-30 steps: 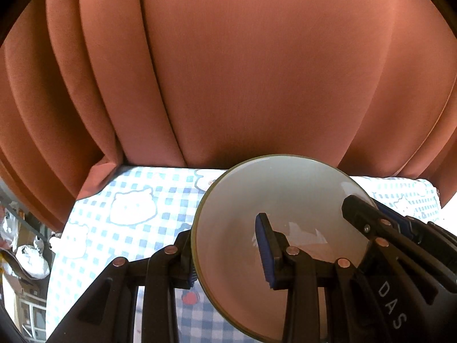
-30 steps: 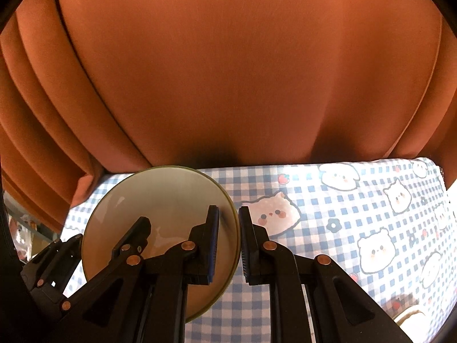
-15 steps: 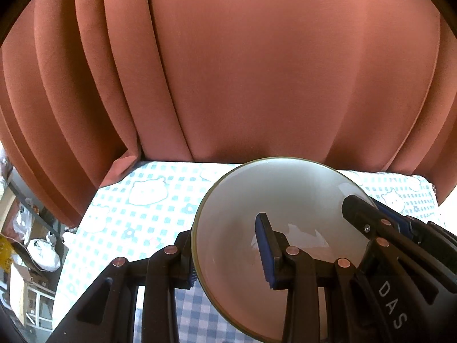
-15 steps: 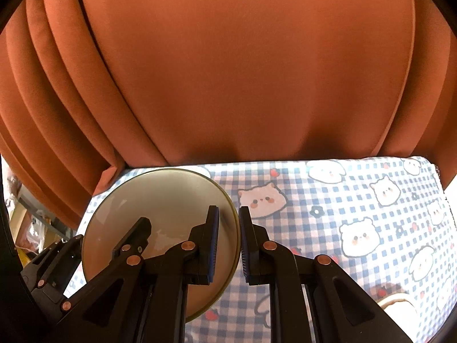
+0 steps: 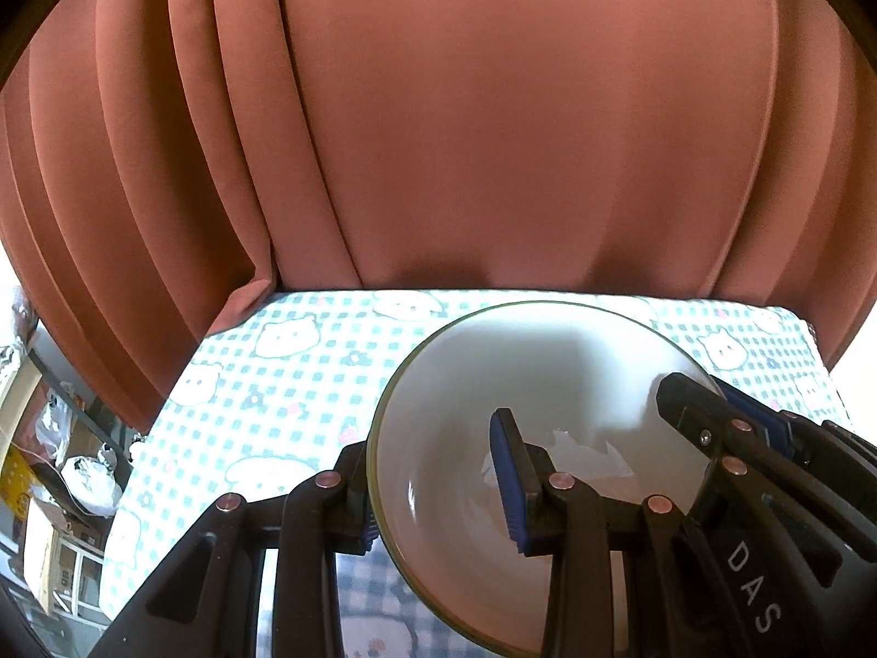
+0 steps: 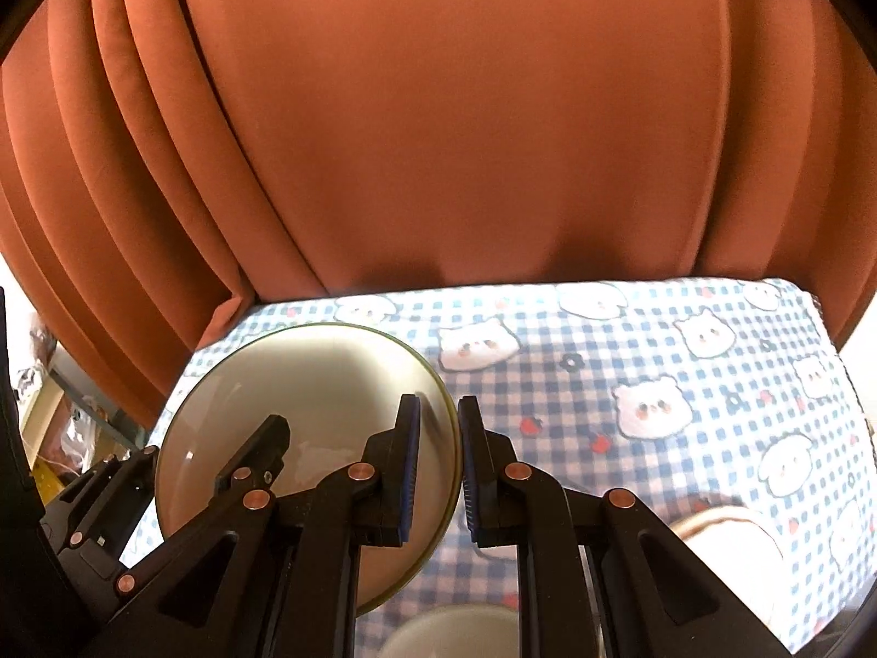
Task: Organize plates and bowls
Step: 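Lift the held bowl and carry it toward the plate stack, then lower the held bowl into the other bowls and open both tools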
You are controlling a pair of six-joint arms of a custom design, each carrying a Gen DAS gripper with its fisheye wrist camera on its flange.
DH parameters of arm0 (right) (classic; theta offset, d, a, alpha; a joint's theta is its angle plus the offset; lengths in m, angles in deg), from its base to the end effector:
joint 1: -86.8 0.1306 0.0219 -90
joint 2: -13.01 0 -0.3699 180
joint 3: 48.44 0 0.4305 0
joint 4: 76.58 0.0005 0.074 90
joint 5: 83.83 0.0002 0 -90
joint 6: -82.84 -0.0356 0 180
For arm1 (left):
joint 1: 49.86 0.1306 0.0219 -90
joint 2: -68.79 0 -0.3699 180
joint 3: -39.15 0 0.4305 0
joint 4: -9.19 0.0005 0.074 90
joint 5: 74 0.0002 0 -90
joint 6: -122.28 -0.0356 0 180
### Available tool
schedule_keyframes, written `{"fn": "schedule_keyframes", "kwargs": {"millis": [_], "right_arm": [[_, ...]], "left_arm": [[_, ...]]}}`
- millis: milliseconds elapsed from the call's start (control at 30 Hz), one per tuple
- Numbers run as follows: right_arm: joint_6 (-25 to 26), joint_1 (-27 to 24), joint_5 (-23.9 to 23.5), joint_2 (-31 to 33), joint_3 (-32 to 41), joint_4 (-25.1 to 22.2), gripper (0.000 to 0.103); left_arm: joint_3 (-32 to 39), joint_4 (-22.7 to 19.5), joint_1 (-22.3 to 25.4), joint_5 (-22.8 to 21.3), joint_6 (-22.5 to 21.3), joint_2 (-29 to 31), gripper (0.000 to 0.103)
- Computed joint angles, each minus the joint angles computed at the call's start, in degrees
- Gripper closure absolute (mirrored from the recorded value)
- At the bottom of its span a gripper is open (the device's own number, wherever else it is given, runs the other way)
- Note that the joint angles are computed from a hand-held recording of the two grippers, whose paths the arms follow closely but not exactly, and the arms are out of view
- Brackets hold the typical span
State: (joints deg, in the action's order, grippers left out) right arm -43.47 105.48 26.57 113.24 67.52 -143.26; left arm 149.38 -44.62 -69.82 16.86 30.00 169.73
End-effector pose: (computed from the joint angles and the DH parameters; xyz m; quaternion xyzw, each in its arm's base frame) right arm 0.5436 0.1702 0.5278 0.2006 0.9076 0.0038 0.3688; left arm 0.5589 -0.2041 0.4863 0.1807 0.9044 -0.0662 0.3809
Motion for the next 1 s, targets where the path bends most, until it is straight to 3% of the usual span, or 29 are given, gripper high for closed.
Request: {"fn": "schedule_keyframes", "kwargs": {"millis": [533,1000], "right_arm": [[-5.61,3.84,3.3,-13.17,-17.06,-1.03,0.086],[-7.57,4.01,-0.4,-17.01,-25.05,-1.85,0.086]], "left_arm": [[-14.01,1.43,-3.32,0.09,0.33,-9.83,0.069],[-19.75,-1.31,-5.09,0.06,1.24,-11.98,0.069]]}}
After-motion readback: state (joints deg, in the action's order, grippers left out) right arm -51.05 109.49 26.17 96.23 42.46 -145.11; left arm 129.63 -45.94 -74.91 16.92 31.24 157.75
